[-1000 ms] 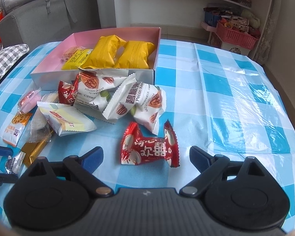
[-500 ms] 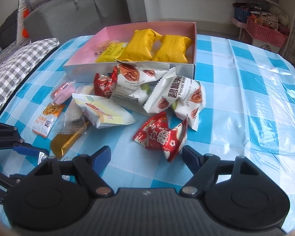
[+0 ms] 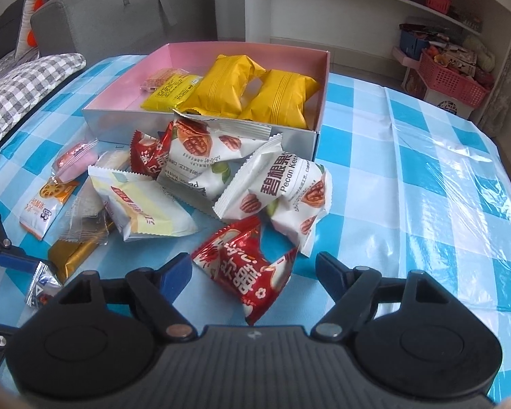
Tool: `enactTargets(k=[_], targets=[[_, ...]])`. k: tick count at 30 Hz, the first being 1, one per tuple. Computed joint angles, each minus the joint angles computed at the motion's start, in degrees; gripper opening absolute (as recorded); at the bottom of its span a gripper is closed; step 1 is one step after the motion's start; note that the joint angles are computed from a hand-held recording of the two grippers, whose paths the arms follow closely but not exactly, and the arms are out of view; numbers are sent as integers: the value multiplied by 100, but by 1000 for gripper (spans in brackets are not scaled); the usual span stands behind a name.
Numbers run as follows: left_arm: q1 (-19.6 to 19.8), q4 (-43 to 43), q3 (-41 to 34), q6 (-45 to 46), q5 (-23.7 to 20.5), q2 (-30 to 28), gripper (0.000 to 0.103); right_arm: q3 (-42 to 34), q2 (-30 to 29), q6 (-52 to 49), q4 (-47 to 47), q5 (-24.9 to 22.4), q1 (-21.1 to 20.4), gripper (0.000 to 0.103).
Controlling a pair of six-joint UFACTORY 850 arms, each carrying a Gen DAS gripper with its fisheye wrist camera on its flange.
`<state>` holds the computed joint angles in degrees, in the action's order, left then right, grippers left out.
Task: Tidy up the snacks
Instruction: 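Close the left gripper on the silver candy while the right grips a red candy, then carry both candies into the pink box and open both grippers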
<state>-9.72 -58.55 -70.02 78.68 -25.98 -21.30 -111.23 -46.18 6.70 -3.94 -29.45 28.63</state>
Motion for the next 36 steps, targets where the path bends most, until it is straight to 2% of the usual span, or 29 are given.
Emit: enactTargets(k=[7, 13, 14, 15, 18, 24, 36], targets=[[-90, -41, -64, 96, 108, -79, 62, 86, 53, -198, 135, 84, 32, 59], [-160, 160, -26, -85, 289, -54, 59, 215, 137, -231, 100, 173, 55, 49], [-165, 181, -13, -106, 328, -46, 55, 222, 144, -286, 136, 172, 58, 46], [-168, 187, -3, -121, 344, -37, 51, 219, 146, -342, 174, 165, 59, 38], [-148, 213, -18, -217, 288, -37, 42, 255, 178, -324, 64, 186, 82, 35], [-141, 340, -3, -292, 266, -10, 37, 299, 214, -306, 71, 190, 71, 31], [-68, 60, -6, -179, 279, 94, 36, 370, 350, -152, 58, 314, 49, 30]])
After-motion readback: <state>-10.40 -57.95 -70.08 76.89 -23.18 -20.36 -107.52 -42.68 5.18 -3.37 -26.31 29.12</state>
